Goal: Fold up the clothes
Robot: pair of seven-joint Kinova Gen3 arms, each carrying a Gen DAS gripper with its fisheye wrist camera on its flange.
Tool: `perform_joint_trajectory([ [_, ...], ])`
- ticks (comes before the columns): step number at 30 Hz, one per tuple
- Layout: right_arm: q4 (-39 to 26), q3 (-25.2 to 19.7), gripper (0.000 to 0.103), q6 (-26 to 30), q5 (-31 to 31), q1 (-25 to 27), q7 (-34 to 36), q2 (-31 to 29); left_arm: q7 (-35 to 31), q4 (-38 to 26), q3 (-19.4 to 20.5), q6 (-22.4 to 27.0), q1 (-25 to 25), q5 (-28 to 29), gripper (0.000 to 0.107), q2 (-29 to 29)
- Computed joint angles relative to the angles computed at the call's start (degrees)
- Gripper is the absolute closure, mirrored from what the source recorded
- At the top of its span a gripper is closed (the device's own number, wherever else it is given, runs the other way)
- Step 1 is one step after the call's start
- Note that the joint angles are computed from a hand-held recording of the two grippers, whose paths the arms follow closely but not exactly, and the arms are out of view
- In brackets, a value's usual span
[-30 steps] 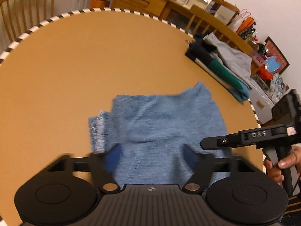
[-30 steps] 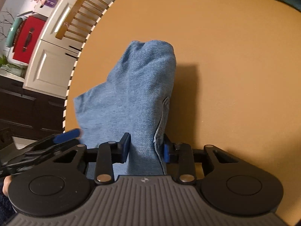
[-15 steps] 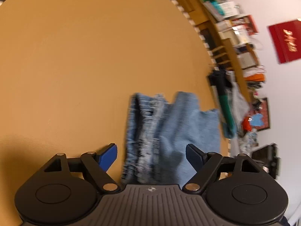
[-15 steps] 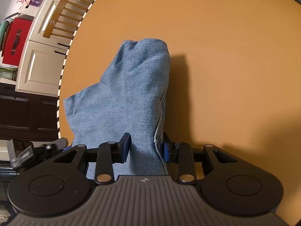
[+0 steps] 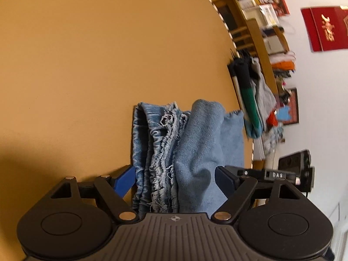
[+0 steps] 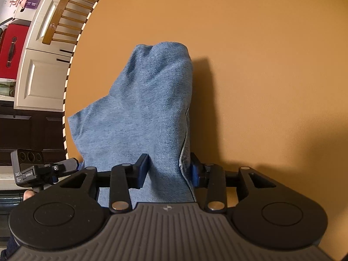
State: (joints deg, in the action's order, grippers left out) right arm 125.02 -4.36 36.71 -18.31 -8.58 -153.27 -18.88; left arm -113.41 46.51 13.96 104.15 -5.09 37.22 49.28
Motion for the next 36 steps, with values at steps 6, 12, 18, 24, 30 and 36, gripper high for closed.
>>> perform_joint_trajectory([
  [6,-0.06,0.07,0.061,0.08,-0.24,-0.02,-0.26,0.22,6.80,-0.58,1.45,2.56,-1.39,4.45,0.023,4.12],
  [12,0.58,0.50,0.061,-0.49,-0.98,-0.13,0.09,-0.20,3.69,1.31,0.82,1.46,-1.13,4.00,0.031,2.74],
  [18,1.31,-0.52,0.055,-2.07,-0.63,0.41,-1.40,-0.67,-4.31,0.85,-0.17,-0.12,2.26,-2.44,0.049,-1.23],
  [24,-3.14,-3.52,0.006,-2.05,4.18,-0.88,-0.41,3.68,-2.42,0.99,-0.84,-0.29,2.92,-2.76,0.048,-1.74],
  [30,-4.54,-3.91,0.000,-2.31,8.08,-3.03,-1.90,5.58,-0.87,0.48,-0.90,-0.13,3.18,-2.97,0.047,-1.60],
  [36,7.39,-1.54,0.003,-16.29,-3.03,-1.33,-6.19,-1.62,-0.40,0.51,-1.08,-0.63,3.80,-3.79,0.049,-2.15],
])
